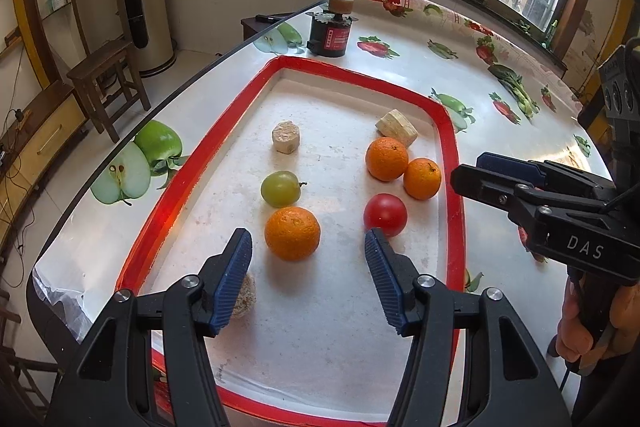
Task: Organize fruits
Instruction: 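Move left gripper to a beige block while right gripper approaches another beige block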
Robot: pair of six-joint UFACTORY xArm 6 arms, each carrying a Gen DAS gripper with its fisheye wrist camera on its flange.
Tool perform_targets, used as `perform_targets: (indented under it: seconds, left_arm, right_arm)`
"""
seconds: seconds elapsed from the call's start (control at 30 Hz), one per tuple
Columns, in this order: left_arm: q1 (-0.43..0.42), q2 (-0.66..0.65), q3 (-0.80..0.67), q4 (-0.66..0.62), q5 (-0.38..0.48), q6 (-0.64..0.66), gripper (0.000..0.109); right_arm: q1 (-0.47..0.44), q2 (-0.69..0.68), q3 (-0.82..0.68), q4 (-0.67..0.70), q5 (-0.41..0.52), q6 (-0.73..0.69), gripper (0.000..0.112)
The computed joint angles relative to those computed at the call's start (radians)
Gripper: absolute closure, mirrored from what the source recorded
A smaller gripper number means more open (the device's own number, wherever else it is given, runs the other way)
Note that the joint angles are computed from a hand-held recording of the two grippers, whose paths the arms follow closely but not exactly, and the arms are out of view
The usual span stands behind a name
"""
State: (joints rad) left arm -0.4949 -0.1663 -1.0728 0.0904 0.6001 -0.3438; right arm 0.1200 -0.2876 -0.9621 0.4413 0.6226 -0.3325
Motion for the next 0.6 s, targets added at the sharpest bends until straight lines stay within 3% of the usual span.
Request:
perform_targets:
  seconds: [0.6]
  left_arm:
    - [-0.076, -0.046, 0.011, -0.036, -0.009, 0.023, 0.051]
  right_arm:
    - [-0.14, -0.294, 0.198, -0.009, 0.06, 0.004, 0.055]
